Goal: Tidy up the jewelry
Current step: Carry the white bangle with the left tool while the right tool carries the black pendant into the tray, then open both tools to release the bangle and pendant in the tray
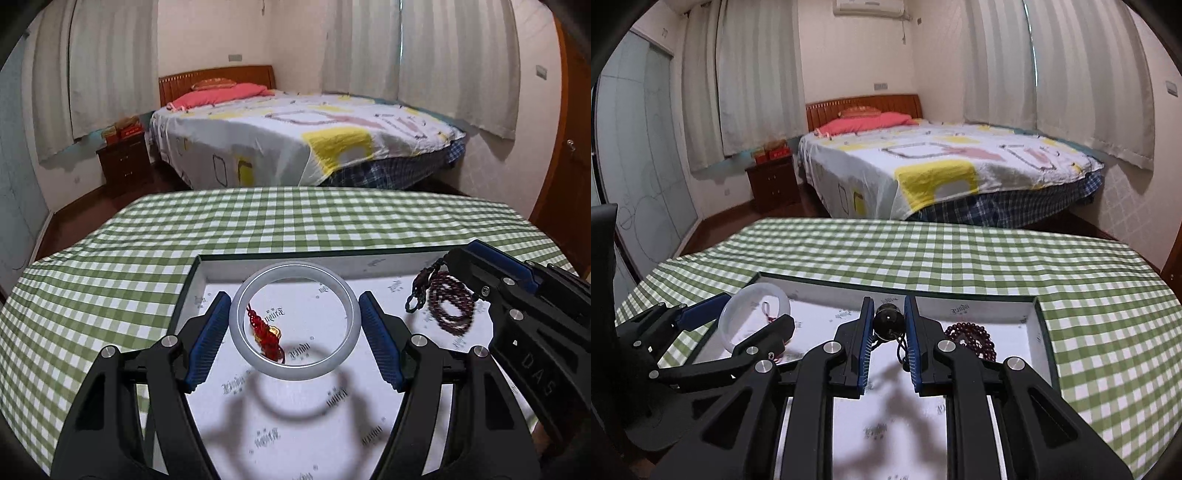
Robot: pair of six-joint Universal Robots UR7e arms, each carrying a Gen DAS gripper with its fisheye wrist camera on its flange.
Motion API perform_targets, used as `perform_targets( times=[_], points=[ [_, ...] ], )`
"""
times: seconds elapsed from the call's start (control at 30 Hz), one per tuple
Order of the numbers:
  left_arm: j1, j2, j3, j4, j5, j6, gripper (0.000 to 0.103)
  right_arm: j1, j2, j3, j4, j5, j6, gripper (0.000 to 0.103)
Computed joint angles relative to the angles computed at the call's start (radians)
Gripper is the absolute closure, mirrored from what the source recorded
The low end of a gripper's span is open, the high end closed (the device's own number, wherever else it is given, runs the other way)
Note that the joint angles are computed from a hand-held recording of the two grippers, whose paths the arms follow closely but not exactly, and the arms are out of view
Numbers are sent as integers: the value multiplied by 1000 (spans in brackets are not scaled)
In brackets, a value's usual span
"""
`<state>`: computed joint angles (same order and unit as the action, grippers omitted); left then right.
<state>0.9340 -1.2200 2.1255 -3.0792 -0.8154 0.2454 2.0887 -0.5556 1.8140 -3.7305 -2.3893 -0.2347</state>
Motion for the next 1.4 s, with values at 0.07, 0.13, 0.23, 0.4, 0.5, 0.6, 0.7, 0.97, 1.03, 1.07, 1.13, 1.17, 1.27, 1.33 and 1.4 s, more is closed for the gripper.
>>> perform_targets(
  times=[0.07, 0.13, 0.23, 0.4, 0.5, 0.6, 0.7, 0.97, 1.03, 1.07, 1.13, 1.17, 1.27, 1.33, 1.4],
  points=[
    [12, 19, -27, 41, 4, -17, 34, -13, -9, -7, 58, 4, 24, 85],
    [21, 31, -51, 80, 10, -30, 34, -22, -17, -15, 107, 2, 46, 85],
    [32, 37, -71, 148, 18, -58, 34, -34, -29, -21, 194, -5, 88, 85],
    [43, 40, -99, 233, 19, -89, 34, -51, -43, -36, 318, -5, 154, 85],
    [40, 47, -106, 259, 31, -86, 34, -51, -43, -48, 367, -20, 169, 85],
    [37, 54, -114, 288, 40, -96, 34, -53, -45, -58, 421, -23, 193, 84],
    [42, 56, -127, 330, 42, -116, 34, -57, -49, -62, 461, -32, 218, 80],
    [53, 48, -130, 337, 33, -151, 29, -58, -56, -55, 461, -52, 245, 61],
    [49, 47, -122, 315, 42, -142, 26, -52, -50, -55, 438, -72, 233, 59],
    [46, 47, -118, 303, 48, -136, 25, -49, -48, -55, 431, -85, 230, 58],
    [41, 46, -106, 264, 61, -118, 24, -41, -36, -61, 401, -115, 208, 53],
    [39, 45, -101, 251, 65, -112, 24, -38, -31, -67, 391, -124, 197, 53],
    [30, 37, -82, 208, 76, -92, 24, -24, -12, -78, 341, -163, 148, 52],
    [22, 28, -66, 181, 84, -76, 24, -13, -3, -77, 299, -186, 117, 52],
    [11, 12, -45, 157, 89, -63, 24, -5, -9, -62, 273, -189, 115, 52]
  ],
)
